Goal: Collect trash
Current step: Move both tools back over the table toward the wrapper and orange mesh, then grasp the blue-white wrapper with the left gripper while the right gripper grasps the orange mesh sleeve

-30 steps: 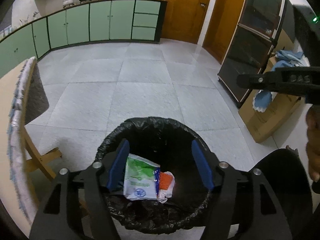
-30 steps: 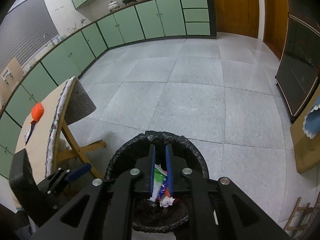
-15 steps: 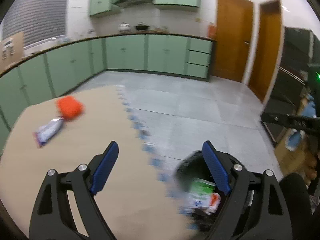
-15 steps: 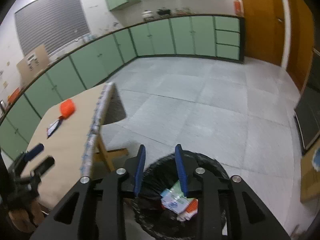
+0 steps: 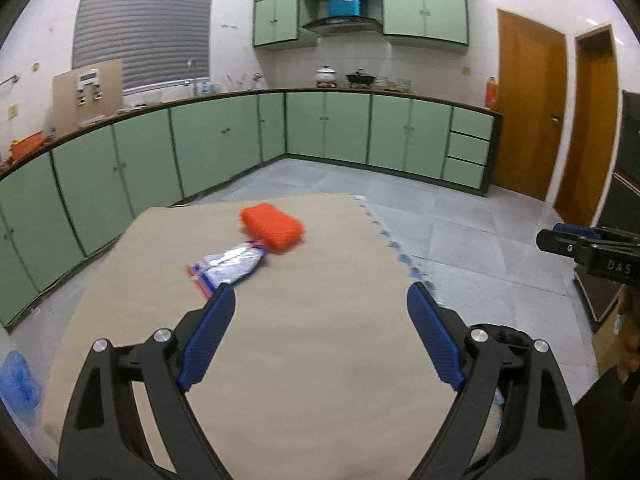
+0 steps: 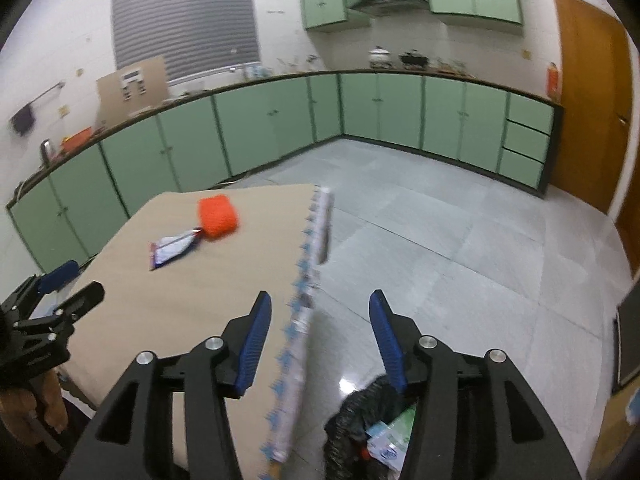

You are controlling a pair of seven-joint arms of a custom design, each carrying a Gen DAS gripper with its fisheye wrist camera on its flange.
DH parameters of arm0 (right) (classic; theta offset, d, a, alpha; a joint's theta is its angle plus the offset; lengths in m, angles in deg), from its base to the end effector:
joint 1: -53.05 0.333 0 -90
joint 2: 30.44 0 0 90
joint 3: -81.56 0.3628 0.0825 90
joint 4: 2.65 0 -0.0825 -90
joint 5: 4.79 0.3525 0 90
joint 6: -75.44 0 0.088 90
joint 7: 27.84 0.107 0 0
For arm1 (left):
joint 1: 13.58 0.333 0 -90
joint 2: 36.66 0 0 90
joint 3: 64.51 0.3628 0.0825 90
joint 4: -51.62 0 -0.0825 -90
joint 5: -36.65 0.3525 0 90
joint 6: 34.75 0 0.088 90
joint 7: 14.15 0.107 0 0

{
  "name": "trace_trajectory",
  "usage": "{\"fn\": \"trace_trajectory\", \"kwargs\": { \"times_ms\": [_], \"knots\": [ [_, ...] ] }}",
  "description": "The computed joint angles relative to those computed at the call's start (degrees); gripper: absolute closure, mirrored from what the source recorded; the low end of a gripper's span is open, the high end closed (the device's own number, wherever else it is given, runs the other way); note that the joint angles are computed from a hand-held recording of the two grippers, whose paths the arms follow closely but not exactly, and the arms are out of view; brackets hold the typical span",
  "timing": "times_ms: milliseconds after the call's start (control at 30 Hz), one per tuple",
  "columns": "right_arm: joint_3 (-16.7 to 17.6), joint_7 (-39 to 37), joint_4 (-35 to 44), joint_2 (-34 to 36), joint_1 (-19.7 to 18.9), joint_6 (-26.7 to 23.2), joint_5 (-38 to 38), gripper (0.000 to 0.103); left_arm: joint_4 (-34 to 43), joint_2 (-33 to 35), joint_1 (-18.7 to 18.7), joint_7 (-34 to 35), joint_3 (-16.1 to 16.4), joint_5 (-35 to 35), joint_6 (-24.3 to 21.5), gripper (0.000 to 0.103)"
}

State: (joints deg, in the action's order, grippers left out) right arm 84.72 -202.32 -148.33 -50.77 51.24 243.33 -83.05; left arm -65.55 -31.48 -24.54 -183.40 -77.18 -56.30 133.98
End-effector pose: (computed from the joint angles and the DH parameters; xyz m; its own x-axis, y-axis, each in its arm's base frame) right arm 0.3931 0.0735 0.5031 -0.3205 -0.9420 -0.0995 -0.5422 0.2686 -0.7962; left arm 0.5387 -0.1603 0.4996 -0.6045 -0.7966 0.0060 -0.4098 0.3045 -0.8599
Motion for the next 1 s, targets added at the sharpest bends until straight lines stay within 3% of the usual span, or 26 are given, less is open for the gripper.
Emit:
{"fn": "trace_trajectory", "kwargs": {
  "times_ms": [167, 433, 700, 833, 1000],
  "knots": [
    [1.42, 3.12, 7.15, 7.09, 1.94, 0.34, -5.16, 0.05, 2.74, 1.85, 2.2, 1.69, 1.64, -1.85, 0.29, 0.016],
    [-1.66, 10.79, 20.74, 20.45, 7.48, 1.2, -15.42, 0.048, 10.4, 9.33, 5.29, -3.02, 1.53, 3.11, 1.39, 0.015],
    [-5.18, 7.37, 33.64, 34.45, 8.94, 5.63, -12.97, 0.048, 18.66, 19.56, 6.4, -16.11, -0.53, 19.62, 1.6, 0.015],
    [-6.69, -0.51, 38.19, 39.42, 9.66, 6.35, -6.24, 0.048, 22.47, 23.85, 4.75, -26.08, 1.35, 30.19, 0.24, 0.015],
    [-9.66, -3.83, 40.48, 42.53, 11.01, 8.03, -1.42, 0.048, 26.49, 27.64, 2.56, -37.66, 4.92, 42.42, -3.19, 0.015]
  ]
}}
